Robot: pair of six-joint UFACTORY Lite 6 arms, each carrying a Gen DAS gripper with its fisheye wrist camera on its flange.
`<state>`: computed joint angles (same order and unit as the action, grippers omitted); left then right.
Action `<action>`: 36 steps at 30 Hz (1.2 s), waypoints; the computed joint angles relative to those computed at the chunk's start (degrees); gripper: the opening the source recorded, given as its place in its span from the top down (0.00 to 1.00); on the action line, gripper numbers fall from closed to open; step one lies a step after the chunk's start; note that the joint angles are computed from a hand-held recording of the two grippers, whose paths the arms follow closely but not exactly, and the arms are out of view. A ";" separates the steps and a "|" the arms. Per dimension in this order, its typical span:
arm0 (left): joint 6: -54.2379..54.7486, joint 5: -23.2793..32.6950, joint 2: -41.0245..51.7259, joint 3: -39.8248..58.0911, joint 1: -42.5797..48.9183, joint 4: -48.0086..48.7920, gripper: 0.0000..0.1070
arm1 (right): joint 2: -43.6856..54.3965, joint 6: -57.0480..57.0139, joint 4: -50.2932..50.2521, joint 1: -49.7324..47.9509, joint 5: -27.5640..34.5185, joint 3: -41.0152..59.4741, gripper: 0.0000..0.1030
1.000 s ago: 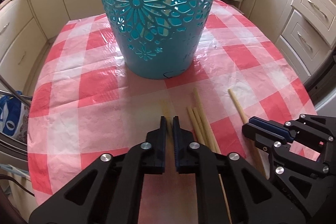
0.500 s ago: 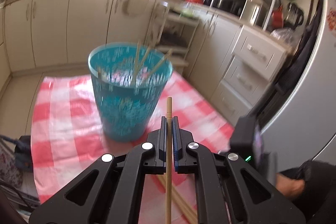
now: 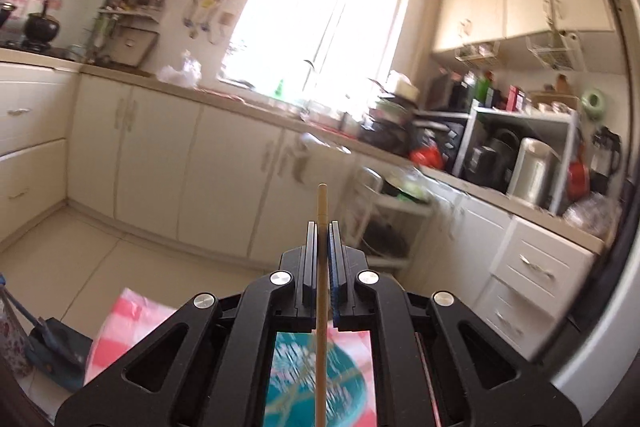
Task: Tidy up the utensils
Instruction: 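Lift the stick over the teal basket and open the left gripper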
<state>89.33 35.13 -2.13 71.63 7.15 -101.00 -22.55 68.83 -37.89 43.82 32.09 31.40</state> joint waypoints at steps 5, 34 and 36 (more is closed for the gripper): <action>13.50 -10.31 7.16 5.15 -5.26 -16.15 0.96 | -0.08 -0.03 0.38 -0.01 -0.30 -0.14 0.93; -1.43 -1.21 -16.42 -26.90 13.70 12.36 0.40 | -3.01 -9.15 9.85 -5.19 -4.37 -1.76 0.93; -3.58 1.67 -17.99 -29.26 17.93 15.37 0.38 | -3.58 -9.46 10.19 -5.68 -4.80 -2.26 0.93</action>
<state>85.75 36.80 -20.12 42.37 25.07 -85.63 -26.14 59.37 -27.69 38.14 27.29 29.14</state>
